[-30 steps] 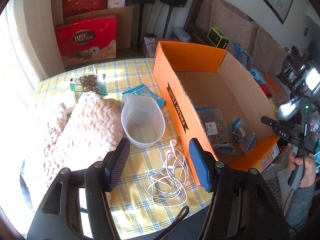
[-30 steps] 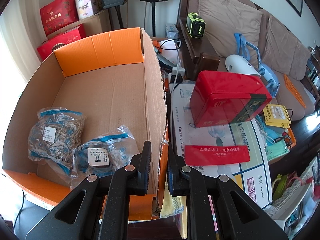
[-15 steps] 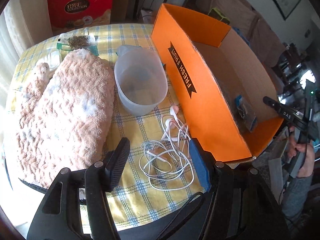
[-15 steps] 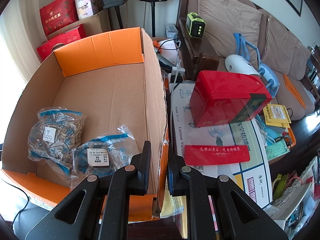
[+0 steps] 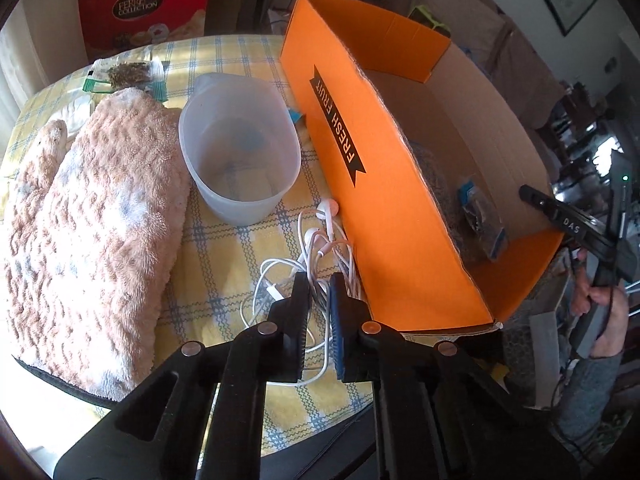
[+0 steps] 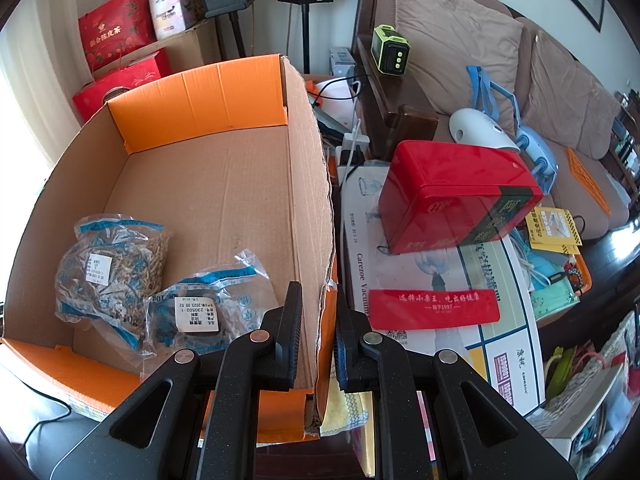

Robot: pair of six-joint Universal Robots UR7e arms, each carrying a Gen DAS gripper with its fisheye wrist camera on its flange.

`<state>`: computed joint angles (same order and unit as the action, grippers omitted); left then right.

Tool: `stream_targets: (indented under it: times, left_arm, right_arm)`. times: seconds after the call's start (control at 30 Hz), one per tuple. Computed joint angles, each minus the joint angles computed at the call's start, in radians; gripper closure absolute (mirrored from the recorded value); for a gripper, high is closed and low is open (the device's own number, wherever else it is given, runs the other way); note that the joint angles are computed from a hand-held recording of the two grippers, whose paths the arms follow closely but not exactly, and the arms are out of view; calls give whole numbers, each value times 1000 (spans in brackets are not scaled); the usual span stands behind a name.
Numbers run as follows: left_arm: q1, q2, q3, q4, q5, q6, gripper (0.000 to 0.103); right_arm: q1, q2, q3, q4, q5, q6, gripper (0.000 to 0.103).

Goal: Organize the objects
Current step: 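Drop the white earphones into the orange box with the left tool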

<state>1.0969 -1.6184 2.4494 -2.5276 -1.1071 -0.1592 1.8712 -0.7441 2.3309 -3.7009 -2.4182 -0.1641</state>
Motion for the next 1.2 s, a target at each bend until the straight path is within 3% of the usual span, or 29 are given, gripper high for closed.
stream_targets:
  times: [0.23,0.4,0.5,0.67,1.1,1.2]
  left_arm:
    - [-59,-98,-20,11,-6,-25,95]
    - [-60,-131,-78,5,-94,-56,95]
    - [-80,-121,-107,-6,-91,-63,95]
    - [-107,-69,-141,-35,-75,-71,95]
    - [-116,149,-248,-121,-127,-16,95]
    - [-119,207,-277,-142,-102,-8,95]
  right_arm:
    - [1,0,0,1,0,1,90]
    - [1,0,1,1,-1,2,90]
    - [0,0,-1,4,-2,3,90]
    - [0,-1,-3,7,-3,4,90]
    - [-1,4,-13,15,-1,6,90]
    - [-4,3,-14,16,1,5,90]
